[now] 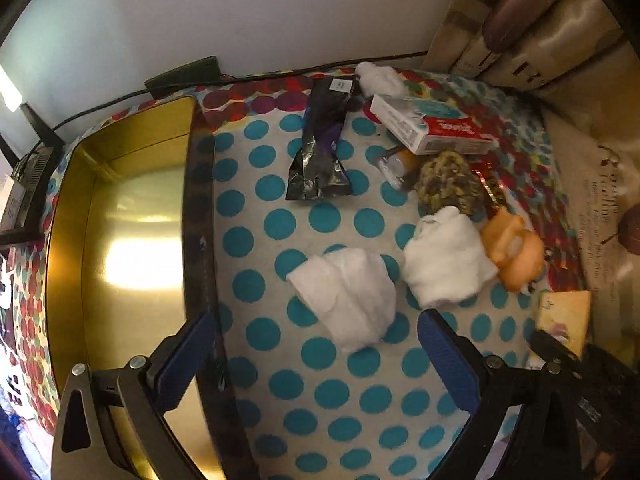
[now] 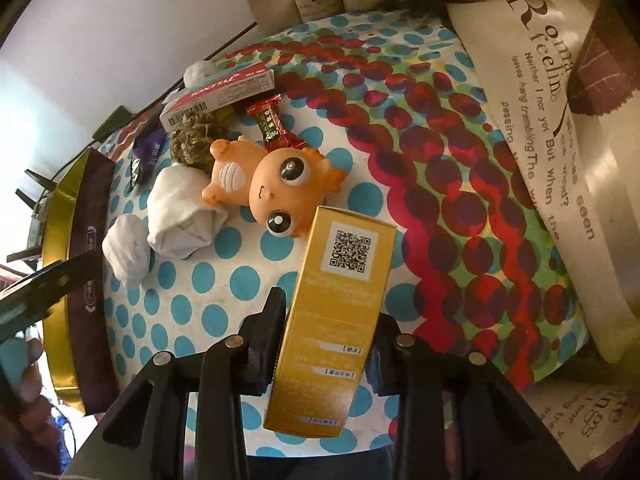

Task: Organize objects
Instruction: 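Grasp the yellow QR-code box with the right gripper while the left grasps a white cloth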

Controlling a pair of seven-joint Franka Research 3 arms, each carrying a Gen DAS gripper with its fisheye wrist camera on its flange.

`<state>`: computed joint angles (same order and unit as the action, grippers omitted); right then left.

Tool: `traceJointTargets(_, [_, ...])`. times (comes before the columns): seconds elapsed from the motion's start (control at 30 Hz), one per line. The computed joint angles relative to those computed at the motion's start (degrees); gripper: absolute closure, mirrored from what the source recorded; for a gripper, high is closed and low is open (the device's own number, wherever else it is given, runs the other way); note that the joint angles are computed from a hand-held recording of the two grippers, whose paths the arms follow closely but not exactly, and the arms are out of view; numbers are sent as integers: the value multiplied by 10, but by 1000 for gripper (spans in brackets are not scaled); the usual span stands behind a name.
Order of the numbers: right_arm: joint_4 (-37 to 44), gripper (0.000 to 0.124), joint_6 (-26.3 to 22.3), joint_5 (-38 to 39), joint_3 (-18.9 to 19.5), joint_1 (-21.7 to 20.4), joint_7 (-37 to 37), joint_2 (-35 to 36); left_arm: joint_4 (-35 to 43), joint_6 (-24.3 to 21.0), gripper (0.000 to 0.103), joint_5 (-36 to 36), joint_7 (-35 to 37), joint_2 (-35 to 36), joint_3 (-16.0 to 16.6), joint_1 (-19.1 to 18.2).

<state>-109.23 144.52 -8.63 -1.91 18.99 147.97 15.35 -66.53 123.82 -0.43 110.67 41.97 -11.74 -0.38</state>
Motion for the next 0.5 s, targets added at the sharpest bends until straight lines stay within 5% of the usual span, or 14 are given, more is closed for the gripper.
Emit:
traceJointTargets(0.27, [-10, 90, 21, 26, 1, -15, -30, -2, 60, -46, 6, 32, -51, 51, 20, -30])
traceJointTargets(0.4, [-9, 88, 21, 33, 1, -18, -49, -2, 57, -49, 65, 43, -37, 54, 12, -32])
traceJointTargets(0.5, [-10, 91, 30, 47, 4, -22, -69, 0, 36, -33, 68, 48, -49, 41, 15, -34])
